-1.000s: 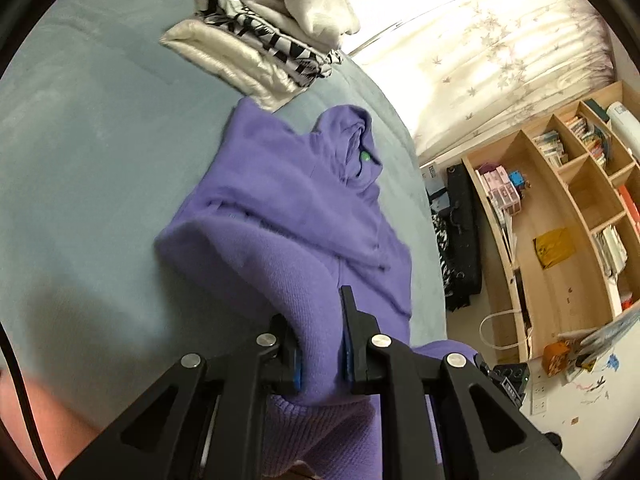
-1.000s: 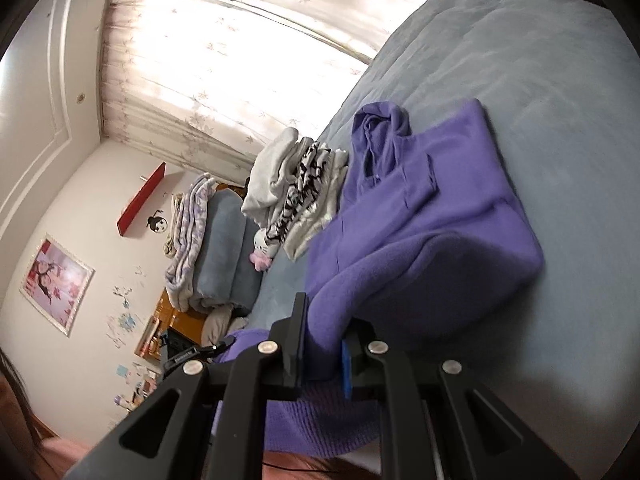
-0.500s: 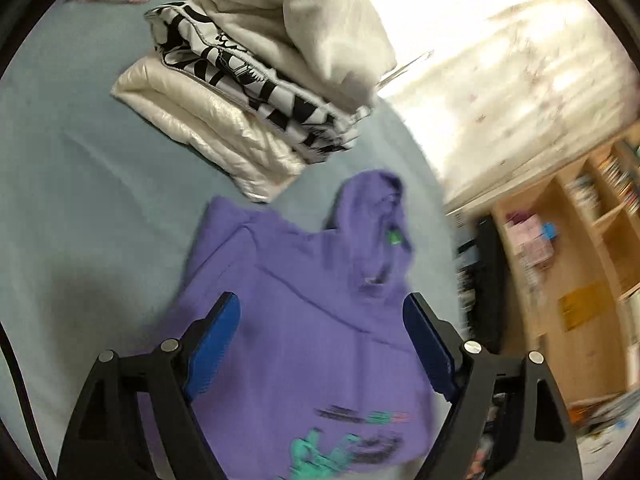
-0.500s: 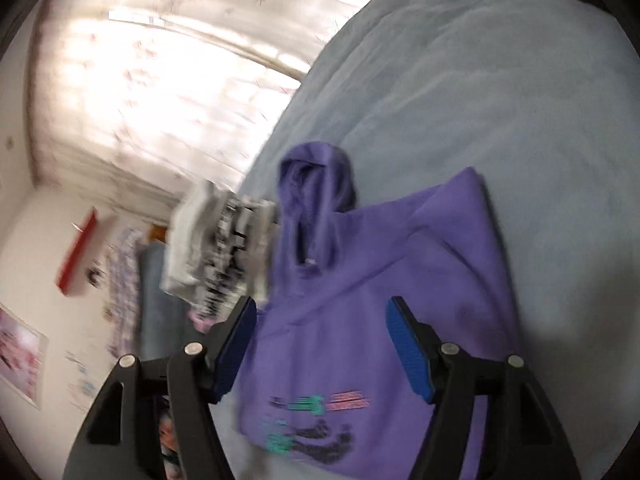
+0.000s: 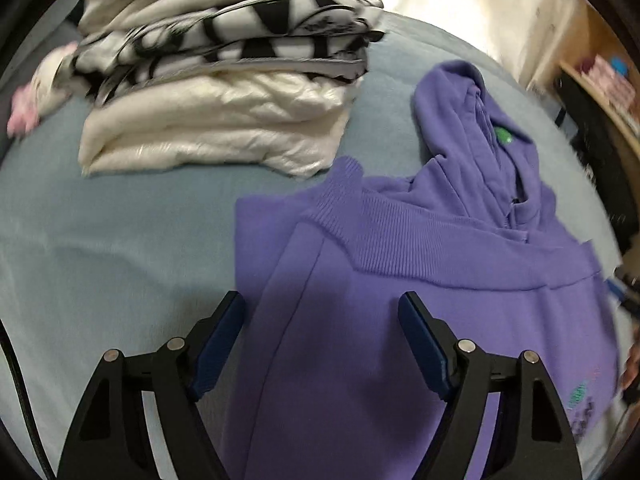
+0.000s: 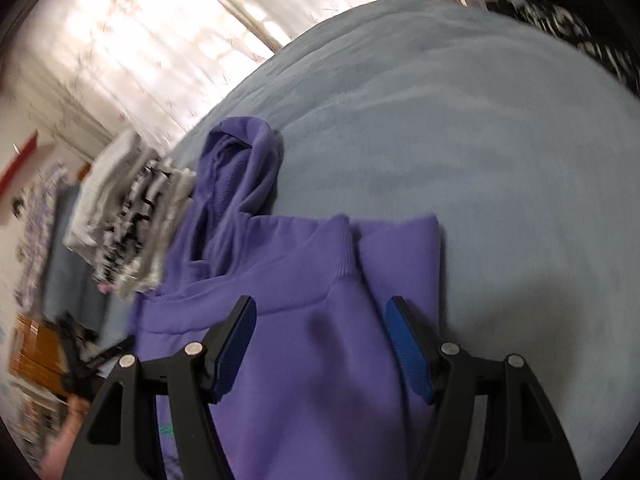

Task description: Fold large clothes

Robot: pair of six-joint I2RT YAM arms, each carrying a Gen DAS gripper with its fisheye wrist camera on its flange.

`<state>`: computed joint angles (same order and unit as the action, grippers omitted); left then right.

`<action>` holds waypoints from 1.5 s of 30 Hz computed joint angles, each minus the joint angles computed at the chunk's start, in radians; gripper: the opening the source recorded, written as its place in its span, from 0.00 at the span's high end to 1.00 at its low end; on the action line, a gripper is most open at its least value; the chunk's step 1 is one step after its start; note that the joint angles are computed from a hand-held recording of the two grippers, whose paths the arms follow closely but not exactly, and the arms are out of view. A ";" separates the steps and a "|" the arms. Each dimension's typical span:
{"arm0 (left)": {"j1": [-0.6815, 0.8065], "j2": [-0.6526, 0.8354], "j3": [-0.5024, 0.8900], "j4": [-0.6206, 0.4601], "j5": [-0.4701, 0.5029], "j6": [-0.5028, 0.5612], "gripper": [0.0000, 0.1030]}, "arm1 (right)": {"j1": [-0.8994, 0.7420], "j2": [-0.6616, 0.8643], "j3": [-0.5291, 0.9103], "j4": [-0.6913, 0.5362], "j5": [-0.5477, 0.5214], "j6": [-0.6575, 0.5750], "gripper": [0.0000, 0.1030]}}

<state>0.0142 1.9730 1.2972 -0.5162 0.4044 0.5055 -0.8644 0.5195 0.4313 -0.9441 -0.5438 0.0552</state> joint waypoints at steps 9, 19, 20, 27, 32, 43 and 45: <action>-0.107 0.014 -0.030 0.175 -0.127 0.000 0.86 | 0.475 0.132 -0.046 0.228 0.406 0.183 0.81; -0.070 -0.022 0.029 0.197 -0.034 -0.166 0.91 | 0.464 -0.028 0.023 0.194 0.532 0.337 0.91; -0.075 -0.008 0.040 0.202 -0.044 -0.177 0.91 | 0.489 0.021 0.019 0.232 0.565 0.365 0.91; -0.099 0.150 0.071 0.273 -0.115 -0.229 0.87 | 0.517 0.291 -0.089 0.462 0.645 0.447 0.91; -0.070 0.107 0.038 0.275 -0.047 -0.216 0.80 | 0.390 0.200 -0.085 0.402 0.484 0.399 0.82; -0.108 -0.024 -0.072 0.386 -0.059 -0.123 0.92 | 0.593 0.155 -0.008 0.399 0.539 0.480 0.81; -0.142 0.033 -0.046 0.404 -0.131 -0.153 0.92 | 0.669 0.245 -0.015 0.463 0.602 0.519 0.81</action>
